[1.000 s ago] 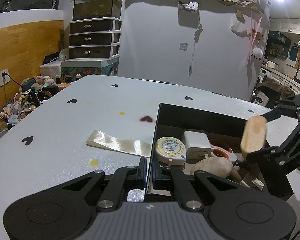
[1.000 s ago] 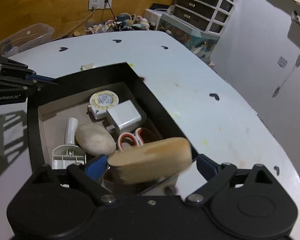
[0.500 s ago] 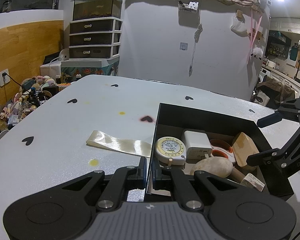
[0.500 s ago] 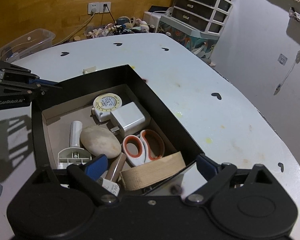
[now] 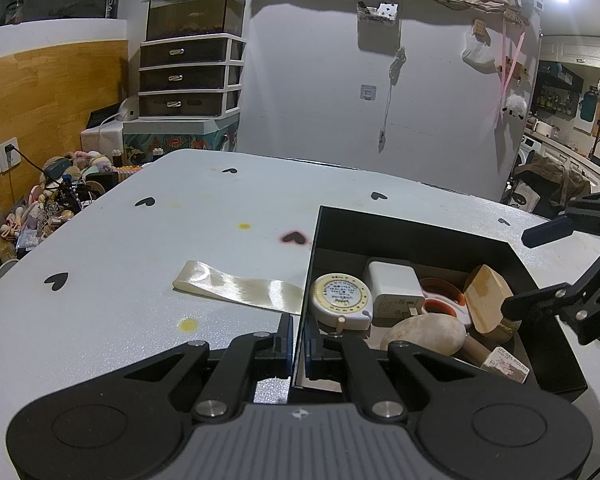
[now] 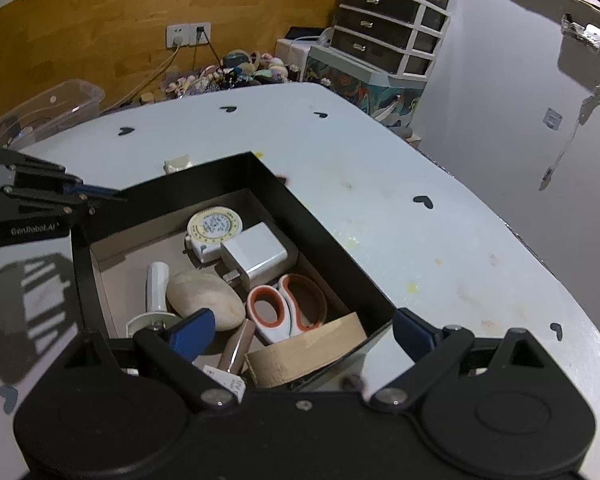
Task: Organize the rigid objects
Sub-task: 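Return the right gripper to the table and grasp the square brown coaster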
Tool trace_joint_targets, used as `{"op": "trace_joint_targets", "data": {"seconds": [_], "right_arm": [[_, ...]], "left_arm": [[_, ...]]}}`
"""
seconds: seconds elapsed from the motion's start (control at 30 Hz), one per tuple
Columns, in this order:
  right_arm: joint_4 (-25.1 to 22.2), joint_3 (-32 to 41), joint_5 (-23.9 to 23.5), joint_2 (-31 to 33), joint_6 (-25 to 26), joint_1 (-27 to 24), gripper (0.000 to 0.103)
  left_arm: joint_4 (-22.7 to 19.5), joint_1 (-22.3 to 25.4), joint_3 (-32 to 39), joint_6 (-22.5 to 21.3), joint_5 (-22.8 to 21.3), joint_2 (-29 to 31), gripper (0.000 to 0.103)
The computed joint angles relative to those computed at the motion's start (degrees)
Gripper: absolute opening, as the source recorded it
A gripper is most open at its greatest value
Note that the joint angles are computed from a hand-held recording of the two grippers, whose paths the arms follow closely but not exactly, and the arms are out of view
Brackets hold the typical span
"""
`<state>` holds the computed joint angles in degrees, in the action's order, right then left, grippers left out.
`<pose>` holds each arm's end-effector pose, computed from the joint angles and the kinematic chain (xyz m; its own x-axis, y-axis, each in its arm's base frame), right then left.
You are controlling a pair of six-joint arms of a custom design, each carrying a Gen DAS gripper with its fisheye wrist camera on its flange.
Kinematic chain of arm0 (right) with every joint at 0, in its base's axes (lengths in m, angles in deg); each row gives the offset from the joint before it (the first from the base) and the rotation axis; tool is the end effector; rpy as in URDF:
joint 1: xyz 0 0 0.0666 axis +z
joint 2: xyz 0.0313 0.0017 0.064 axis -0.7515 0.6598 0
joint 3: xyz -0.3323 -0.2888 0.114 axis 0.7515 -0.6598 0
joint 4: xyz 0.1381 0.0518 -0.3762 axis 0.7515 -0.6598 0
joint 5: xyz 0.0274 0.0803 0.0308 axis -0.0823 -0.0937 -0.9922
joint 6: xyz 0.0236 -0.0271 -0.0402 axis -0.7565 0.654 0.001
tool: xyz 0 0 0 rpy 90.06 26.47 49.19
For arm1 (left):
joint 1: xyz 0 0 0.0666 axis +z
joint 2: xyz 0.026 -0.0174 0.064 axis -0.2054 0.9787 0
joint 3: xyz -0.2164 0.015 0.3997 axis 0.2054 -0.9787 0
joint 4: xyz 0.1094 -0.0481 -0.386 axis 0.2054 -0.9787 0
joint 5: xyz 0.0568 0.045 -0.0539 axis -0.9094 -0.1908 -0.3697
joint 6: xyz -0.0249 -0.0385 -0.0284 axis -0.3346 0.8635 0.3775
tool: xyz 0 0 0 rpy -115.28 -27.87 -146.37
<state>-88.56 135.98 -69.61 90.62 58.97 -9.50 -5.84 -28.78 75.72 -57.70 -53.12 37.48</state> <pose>0.4481 0.3494 0.3110 -0.6708 -0.3008 -0.6779 -0.2957 0.9467 -0.1275 0.4785 -0.1544 0.2678 -0.5291 0.2295 -0.8170 0.4936 0.8663 -0.0763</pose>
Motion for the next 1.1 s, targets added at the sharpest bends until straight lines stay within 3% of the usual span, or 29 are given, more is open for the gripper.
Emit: {"op": "trace_joint_targets", "data": {"seconds": [0.23, 0.4, 0.67, 0.83, 1.0, 1.1], "right_arm": [[3.1, -2.9, 3.2, -2.9, -5.1, 1.0, 0.097], [6.2, -7.0, 8.6, -6.2, -9.8, 2.7, 0.097], [6.6, -13.6, 19.6, -10.3, -24.4, 5.2, 0.098], [0.6, -16.4, 29.3, -10.7, -43.0, 7.3, 0.1], [-14.8, -16.0, 37.2, -8.0, -64.3, 8.8, 0.103], [-23.5, -15.7, 36.4, -5.9, -75.5, 8.2, 0.103]], "left_arm": [[-0.1, 0.1, 0.0, 0.0, -0.1, 0.0, 0.005], [-0.1, 0.1, 0.0, -0.1, -0.1, 0.0, 0.005], [-0.1, 0.0, 0.1, -0.2, -0.3, 0.1, 0.005], [0.0, 0.0, 0.1, -0.3, -0.4, 0.1, 0.005], [0.1, 0.0, 0.0, -0.3, -0.5, 0.1, 0.005], [0.0, 0.0, 0.0, -0.2, -0.5, 0.0, 0.005]]}}
